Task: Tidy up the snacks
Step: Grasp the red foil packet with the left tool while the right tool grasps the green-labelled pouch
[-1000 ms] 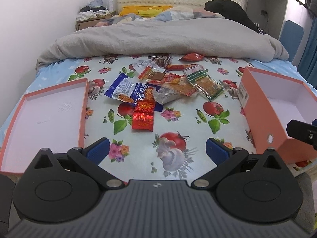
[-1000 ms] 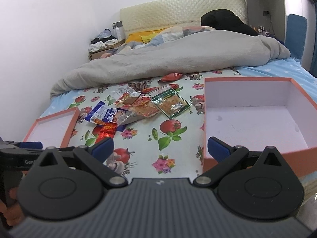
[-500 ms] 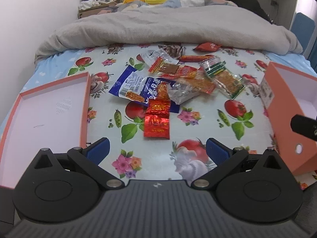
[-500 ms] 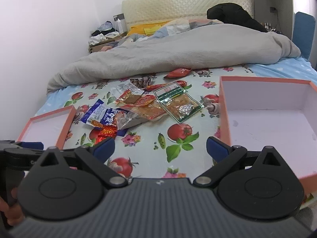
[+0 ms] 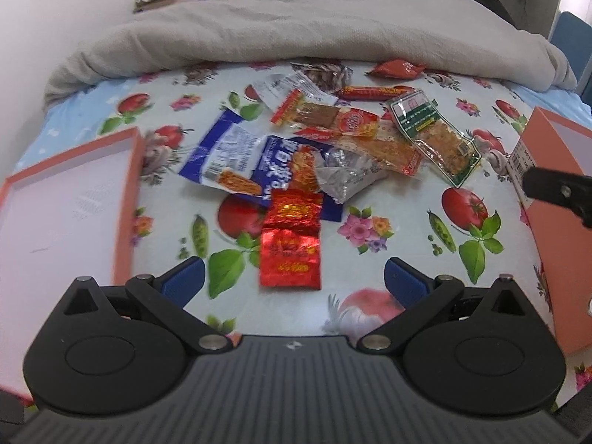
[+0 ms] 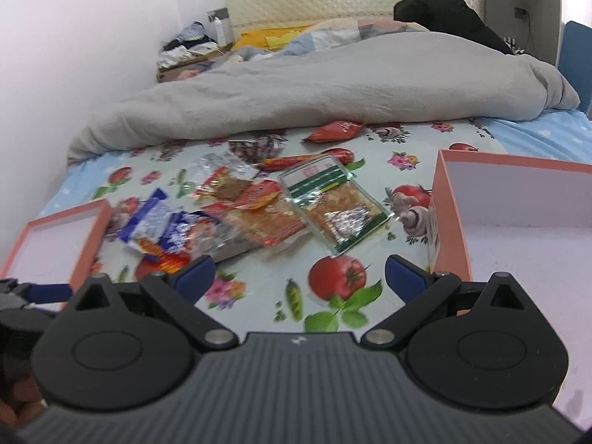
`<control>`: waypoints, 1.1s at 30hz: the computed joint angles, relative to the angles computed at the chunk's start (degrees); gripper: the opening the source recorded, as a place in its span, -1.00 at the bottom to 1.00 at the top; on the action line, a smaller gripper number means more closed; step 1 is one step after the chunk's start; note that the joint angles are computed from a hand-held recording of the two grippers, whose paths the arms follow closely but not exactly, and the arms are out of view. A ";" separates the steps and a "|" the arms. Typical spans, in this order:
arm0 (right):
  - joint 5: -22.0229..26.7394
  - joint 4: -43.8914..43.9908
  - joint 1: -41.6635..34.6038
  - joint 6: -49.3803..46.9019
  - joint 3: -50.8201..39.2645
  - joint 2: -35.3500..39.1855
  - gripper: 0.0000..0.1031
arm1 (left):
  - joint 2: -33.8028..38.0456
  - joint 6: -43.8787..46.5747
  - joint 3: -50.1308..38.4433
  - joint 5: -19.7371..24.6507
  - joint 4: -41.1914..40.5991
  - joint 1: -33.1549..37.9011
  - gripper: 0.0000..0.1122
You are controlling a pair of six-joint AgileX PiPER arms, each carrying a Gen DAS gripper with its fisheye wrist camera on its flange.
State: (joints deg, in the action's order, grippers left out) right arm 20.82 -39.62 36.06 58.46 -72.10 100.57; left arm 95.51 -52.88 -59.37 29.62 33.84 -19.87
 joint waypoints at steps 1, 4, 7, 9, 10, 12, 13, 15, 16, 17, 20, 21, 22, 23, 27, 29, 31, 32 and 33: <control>0.26 0.93 -0.52 -0.97 -1.57 1.60 0.93 | 1.19 1.39 -0.65 -0.96 -1.63 0.78 0.84; 0.66 4.34 -1.88 -4.23 -6.20 6.27 0.82 | 4.61 3.19 -2.22 -3.07 -3.19 2.42 0.84; 1.75 5.61 -2.56 -6.17 -10.85 10.72 0.82 | 7.57 5.99 -3.36 -5.51 -4.89 4.15 0.84; 2.93 6.83 -2.89 -7.45 -14.25 13.81 0.82 | 9.33 6.46 -4.15 -6.43 -4.82 4.99 0.84; 3.29 6.74 -3.07 -7.55 -15.94 15.49 0.82 | 9.98 7.01 -4.34 -6.99 -5.16 5.53 0.84; 4.57 5.87 -3.19 -7.35 -19.23 18.56 0.82 | 11.39 8.68 -4.99 -8.38 -6.28 6.65 0.84; 5.48 3.92 -3.11 -5.81 -20.98 20.28 0.82 | 11.90 9.38 -5.33 -8.75 -6.62 7.04 0.84; 7.95 0.27 -2.96 -2.48 -24.28 23.50 0.82 | 13.03 9.22 -6.14 -9.43 -5.82 7.62 0.84; 8.73 -0.58 -3.11 -1.35 -25.91 25.15 0.82 | 13.64 9.65 -6.52 -9.95 -6.00 7.95 0.84; 9.19 -1.10 -3.27 -0.67 -26.94 26.25 0.83 | 14.22 10.43 -6.93 -10.32 -6.63 8.24 0.84; 12.52 -2.09 -3.42 -0.30 -31.79 30.43 0.83 | 15.99 11.85 -7.91 -11.50 -7.68 8.73 0.83; 13.58 -1.06 -3.61 -1.90 -33.45 31.71 0.83 | 16.35 11.64 -7.89 -12.19 -7.26 8.79 0.79; 13.81 -0.27 -3.89 -3.00 -34.62 32.65 0.83 | 16.55 10.65 -7.72 -12.77 -6.21 8.67 0.76; 13.52 -0.55 -4.07 -2.82 -34.93 33.10 0.83 | 16.78 10.47 -7.63 -13.31 -5.84 8.65 0.75; 11.73 -3.66 -4.24 -0.99 -35.76 34.35 0.83 | 17.45 7.70 -7.30 -14.43 -1.93 8.22 0.68; 10.30 -6.99 -4.14 1.60 -36.03 34.88 0.83 | 17.99 7.22 -7.50 -14.74 -1.77 8.42 0.62; 8.83 -9.63 -4.20 2.87 -36.64 35.74 0.83 | 18.63 8.05 -7.97 -14.79 -3.16 8.82 0.56; 9.58 -9.15 -4.12 1.42 -38.42 36.97 0.83 | 18.89 8.87 -8.18 -14.85 -4.10 9.02 0.54; 10.41 -7.11 -4.26 -1.06 -40.62 38.35 0.83 | 19.03 8.14 -8.25 -15.01 -3.35 9.03 0.51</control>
State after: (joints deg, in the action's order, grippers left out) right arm 31.23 -46.74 31.80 57.40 -112.72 138.92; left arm 114.54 -44.74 -67.62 14.61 30.49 -10.84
